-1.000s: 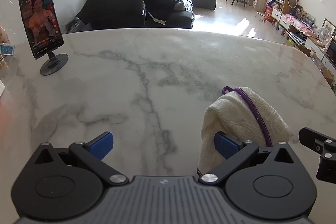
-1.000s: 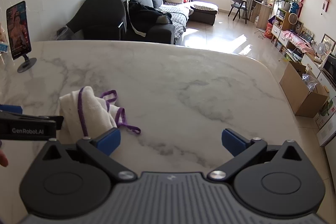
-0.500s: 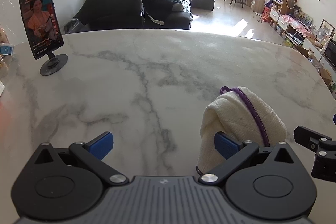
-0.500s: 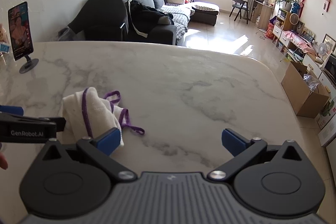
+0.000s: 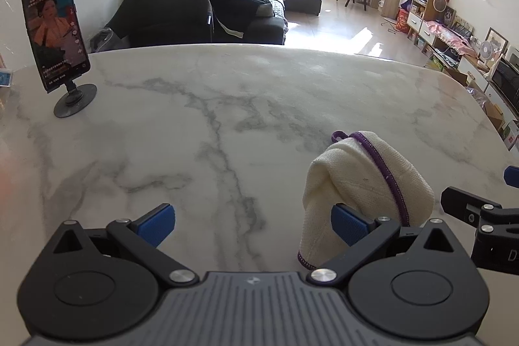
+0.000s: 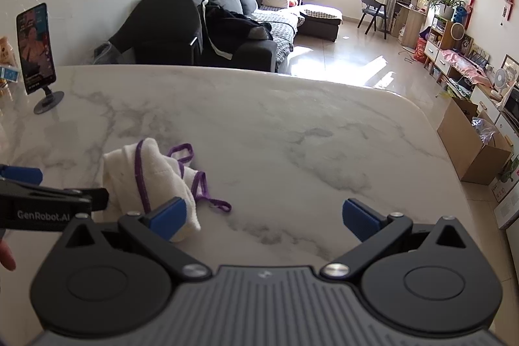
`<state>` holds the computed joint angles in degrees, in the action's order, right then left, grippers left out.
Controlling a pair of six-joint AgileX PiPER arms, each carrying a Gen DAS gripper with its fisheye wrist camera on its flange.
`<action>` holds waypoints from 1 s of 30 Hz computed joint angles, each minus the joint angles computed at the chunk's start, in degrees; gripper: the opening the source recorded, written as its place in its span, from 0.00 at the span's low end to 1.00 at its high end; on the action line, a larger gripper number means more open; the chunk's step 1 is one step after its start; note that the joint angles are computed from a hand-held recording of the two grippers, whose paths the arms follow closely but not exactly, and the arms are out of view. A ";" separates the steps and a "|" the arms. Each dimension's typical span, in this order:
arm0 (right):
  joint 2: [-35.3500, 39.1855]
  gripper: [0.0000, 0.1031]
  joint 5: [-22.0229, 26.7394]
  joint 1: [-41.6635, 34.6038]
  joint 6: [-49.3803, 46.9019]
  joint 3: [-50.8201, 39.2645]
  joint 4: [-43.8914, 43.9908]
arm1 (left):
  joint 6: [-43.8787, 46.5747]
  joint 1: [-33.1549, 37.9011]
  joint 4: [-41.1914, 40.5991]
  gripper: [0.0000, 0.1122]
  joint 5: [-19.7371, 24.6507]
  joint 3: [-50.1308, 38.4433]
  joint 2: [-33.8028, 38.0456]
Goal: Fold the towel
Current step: 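Move both grippers toward the crumpled white towel with purple edging, then grasp a towel corner with the right gripper while the left gripper approaches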
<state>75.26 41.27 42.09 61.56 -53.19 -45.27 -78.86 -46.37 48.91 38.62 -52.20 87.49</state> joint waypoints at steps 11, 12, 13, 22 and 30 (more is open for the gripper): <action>-1.03 1.00 -0.82 -1.29 -4.22 -0.35 3.16 | 2.19 0.62 -0.77 0.91 -1.10 0.25 -0.09; -1.13 1.00 -1.06 -1.60 -4.90 -0.39 3.77 | 2.54 0.81 -1.11 0.91 -1.40 0.32 -0.10; -1.26 1.00 -1.45 -2.03 -5.73 -0.45 4.56 | 2.98 1.08 -1.55 0.91 -1.91 0.47 -0.17; -1.51 0.84 -7.19 -6.16 -18.52 -2.19 16.43 | 6.13 4.56 -4.01 0.90 -9.25 3.38 -2.71; -0.13 0.59 -9.96 -8.42 -33.57 -4.67 31.45 | 4.15 5.11 -1.14 0.80 -11.98 6.02 -4.74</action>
